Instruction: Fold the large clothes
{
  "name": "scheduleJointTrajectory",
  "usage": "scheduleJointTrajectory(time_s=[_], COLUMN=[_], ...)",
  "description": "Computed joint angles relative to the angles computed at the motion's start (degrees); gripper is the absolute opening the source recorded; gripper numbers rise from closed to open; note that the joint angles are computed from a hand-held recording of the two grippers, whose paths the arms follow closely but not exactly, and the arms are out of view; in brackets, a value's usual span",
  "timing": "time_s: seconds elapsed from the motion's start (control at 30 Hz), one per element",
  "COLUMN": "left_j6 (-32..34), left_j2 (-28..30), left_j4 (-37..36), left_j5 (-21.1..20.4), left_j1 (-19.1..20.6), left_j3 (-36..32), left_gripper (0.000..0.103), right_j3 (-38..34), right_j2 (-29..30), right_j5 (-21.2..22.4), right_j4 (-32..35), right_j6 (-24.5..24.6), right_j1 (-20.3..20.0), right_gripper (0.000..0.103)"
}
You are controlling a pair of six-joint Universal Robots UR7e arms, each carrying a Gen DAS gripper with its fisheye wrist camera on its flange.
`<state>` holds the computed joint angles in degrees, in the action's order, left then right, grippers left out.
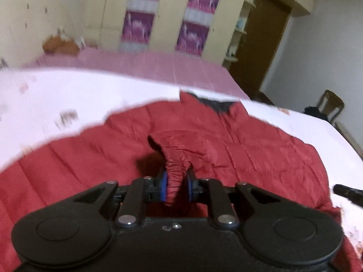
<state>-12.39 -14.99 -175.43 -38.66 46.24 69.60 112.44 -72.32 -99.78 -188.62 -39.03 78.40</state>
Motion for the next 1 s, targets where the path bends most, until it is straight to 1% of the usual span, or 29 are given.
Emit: scheduleJointTrajectory(time_s=[0.03, 0.1, 0.13, 0.2, 0.23, 0.27, 0.3, 0.33, 0.37, 0.4, 0.43, 0.47, 0.5, 0.53, 0.57, 0.6, 0.63, 0.7, 0.73, 0.8, 0.87, 0.9, 0.93, 1.0], left_j6=[-0.06, -2.12, -3.80, -5.25, -5.97, -6.79, -7.67, -8.11, -8.68, -8.58, -7.46, -5.05, -3.08, -1.77, -0.18, 1.09, 2.20, 3.53, 4.04, 4.61, 2.69, 2.31, 2.76, 0.63], left_j2=[-0.28, -0.58, -0.68, -0.06, 0.25, 0.32, 0.17, 0.22, -0.07, -0.49, -0.75, -0.64, -0.34, 0.04, 0.77, 1.81, 3.05, 5.45, 6.22, 8.28, 9.10, 8.65, 8.75, 8.07], left_j4=[1.11, 5.07, 7.90, 10.31, 11.11, 11.09, 11.23, 11.59, 12.48, 11.98, 10.30, 7.18, 4.87, 3.42, 2.25, 2.50, 3.71, 5.09, 5.61, 9.82, 14.52, 14.35, 14.22, 16.72], left_j5=[0.13, -0.14, -1.16, -1.32, -1.17, -1.35, -1.45, -1.28, -0.62, 0.38, 2.26, 4.49, 6.22, 6.88, 6.74, 6.81, 6.65, 6.89, 6.25, 6.14, 4.76, 3.96, 3.83, 3.99], left_j1=[0.08, 0.70, 1.18, 1.52, 1.69, 1.78, 1.88, 1.91, 1.68, 1.27, 0.58, -0.22, -0.81, -1.10, -1.10, -0.93, -0.61, -0.11, 0.22, 1.04, 2.38, 2.69, 2.80, 2.52], left_j3=[0.00, -0.26, -0.56, -1.24, -1.45, -1.13, -0.65, -0.62, -0.47, 0.35, 1.12, 1.71, 1.55, 0.83, -0.57, -2.60, -5.09, -9.22, -10.65, -14.38, -16.06, -14.89, -15.05, -15.04], left_gripper=[0.016, 0.016, 0.016, 0.016, 0.016, 0.017, 0.018, 0.020, 0.021, 0.023, 0.024, 0.027, 0.027, 0.029, 0.034, 0.042, 0.044, 0.043, 0.043, 0.043, 0.045, 0.045, 0.045, 0.043], right_j3=[-1.54, -4.10, -5.40, -7.78, -9.53, -11.42, -12.53, -12.59, -13.22, -13.44, -12.99, -12.35, -12.24, -12.93, -14.29, -15.77, -17.81, -20.51, -22.36, -24.19, -27.11, -28.43, -28.29, -28.40], right_j2=[0.38, 0.71, 1.15, 3.14, 4.59, 6.37, 7.89, 8.32, 8.38, 7.96, 6.92, 5.82, 5.16, 5.50, 6.12, 6.94, 8.08, 10.62, 11.97, 13.46, 15.45, 16.43, 16.47, 16.55], right_j5=[-0.30, 0.19, 0.65, 0.69, -0.86, -4.79, -6.79, -6.39, -7.55, -7.73, -5.96, -3.75, -1.96, -1.42, -1.39, -1.56, -1.73, -2.20, -2.53, -3.50, -6.44, -7.67, -6.50, -7.08], right_j4=[0.40, 1.52, 2.21, 3.39, 5.09, 7.29, 7.36, 5.91, 6.86, 7.52, 7.44, 7.18, 6.75, 6.30, 6.58, 7.31, 8.42, 8.11, 8.57, 9.69, 13.07, 14.99, 14.51, 14.38], right_j6=[0.86, 1.96, 2.03, 0.98, -0.04, -0.92, -2.06, -3.32, -4.05, -3.79, -2.73, -1.83, -1.76, -2.27, -2.61, -2.18, -1.80, -2.55, -2.83, -2.86, -2.85, -2.85, -3.63, -5.55], right_j1=[-0.58, -1.34, -1.70, -2.16, -2.19, -1.92, -2.19, -2.33, -1.80, -1.49, -1.64, -1.96, -2.14, -2.05, -1.82, -1.43, -1.16, -0.41, -0.27, -0.38, -0.62, -0.99, -1.47, -1.25], right_gripper=[0.010, 0.010, 0.010, 0.009, 0.009, 0.009, 0.005, 0.004, 0.004, 0.004, 0.004, 0.004, 0.004, 0.004, 0.004, 0.004, 0.004, 0.004, 0.004, 0.004, 0.004, 0.004, 0.004, 0.004])
